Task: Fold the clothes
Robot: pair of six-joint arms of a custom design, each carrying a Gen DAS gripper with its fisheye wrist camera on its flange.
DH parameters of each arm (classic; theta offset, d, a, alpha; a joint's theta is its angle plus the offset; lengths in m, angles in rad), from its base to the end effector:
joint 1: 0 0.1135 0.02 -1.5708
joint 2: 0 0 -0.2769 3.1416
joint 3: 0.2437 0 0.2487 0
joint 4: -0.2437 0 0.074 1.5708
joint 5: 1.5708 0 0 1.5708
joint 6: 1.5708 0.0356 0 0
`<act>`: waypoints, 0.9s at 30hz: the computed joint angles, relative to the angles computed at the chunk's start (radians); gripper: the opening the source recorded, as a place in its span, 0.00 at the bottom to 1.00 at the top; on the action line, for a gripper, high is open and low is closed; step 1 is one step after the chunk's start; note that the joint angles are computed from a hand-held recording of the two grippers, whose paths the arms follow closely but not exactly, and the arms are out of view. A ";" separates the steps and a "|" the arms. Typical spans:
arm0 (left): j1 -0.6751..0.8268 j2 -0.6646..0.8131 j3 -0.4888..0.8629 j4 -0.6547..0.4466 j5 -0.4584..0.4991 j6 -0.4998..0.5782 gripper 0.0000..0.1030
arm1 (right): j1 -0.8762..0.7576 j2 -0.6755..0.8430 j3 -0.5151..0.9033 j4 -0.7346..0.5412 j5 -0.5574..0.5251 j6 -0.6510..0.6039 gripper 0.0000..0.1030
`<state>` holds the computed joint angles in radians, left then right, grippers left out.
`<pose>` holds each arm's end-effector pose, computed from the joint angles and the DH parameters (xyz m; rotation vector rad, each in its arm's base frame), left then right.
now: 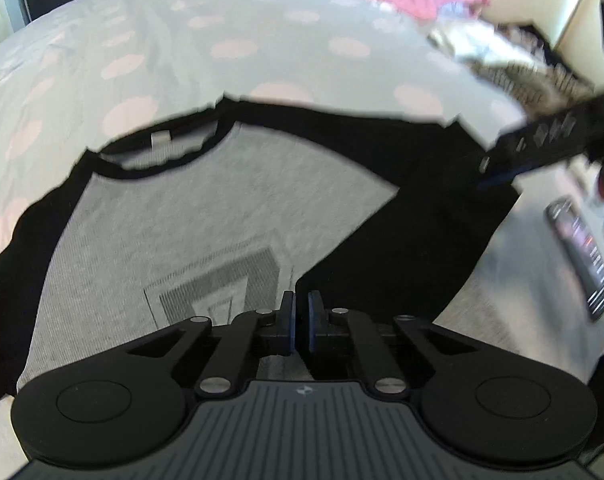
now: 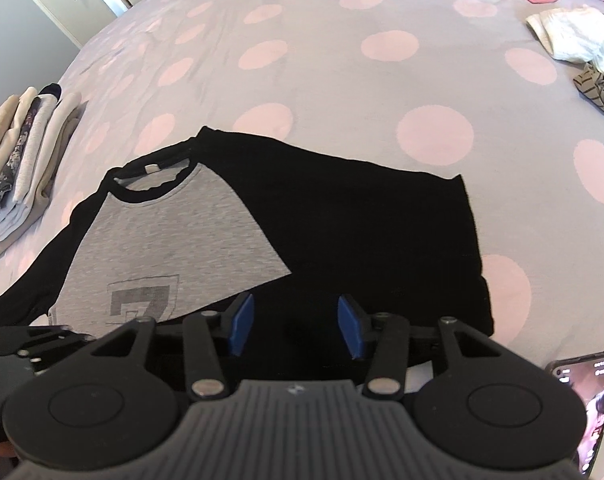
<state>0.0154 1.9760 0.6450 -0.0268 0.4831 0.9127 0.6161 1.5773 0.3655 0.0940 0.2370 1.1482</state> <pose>0.2673 -0.0124 0.0446 1.2355 2.4025 -0.4658 0.1765 0.1147 0.0879 0.7702 2.5484 0.2722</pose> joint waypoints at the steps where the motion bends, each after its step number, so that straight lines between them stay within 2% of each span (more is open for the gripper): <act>1: 0.010 -0.026 0.018 -0.047 0.032 -0.010 0.03 | 0.000 -0.012 -0.004 -0.008 0.008 0.004 0.49; 7: 0.081 -0.135 0.187 -0.297 0.227 -0.104 0.03 | 0.011 -0.100 -0.032 -0.036 0.044 0.022 0.50; 11: 0.121 -0.145 0.290 -0.358 0.268 -0.171 0.03 | 0.018 -0.100 -0.021 -0.034 0.042 0.013 0.50; 18: 0.222 -0.055 0.487 -0.420 0.228 -0.266 0.03 | 0.004 -0.059 0.000 -0.018 0.043 -0.008 0.50; 21: 0.267 -0.011 0.548 -0.445 0.205 -0.257 0.03 | 0.000 -0.030 0.012 -0.025 0.047 -0.019 0.50; 27: 0.322 0.087 0.611 -0.405 0.123 -0.249 0.03 | 0.009 0.057 0.036 -0.018 0.037 -0.069 0.50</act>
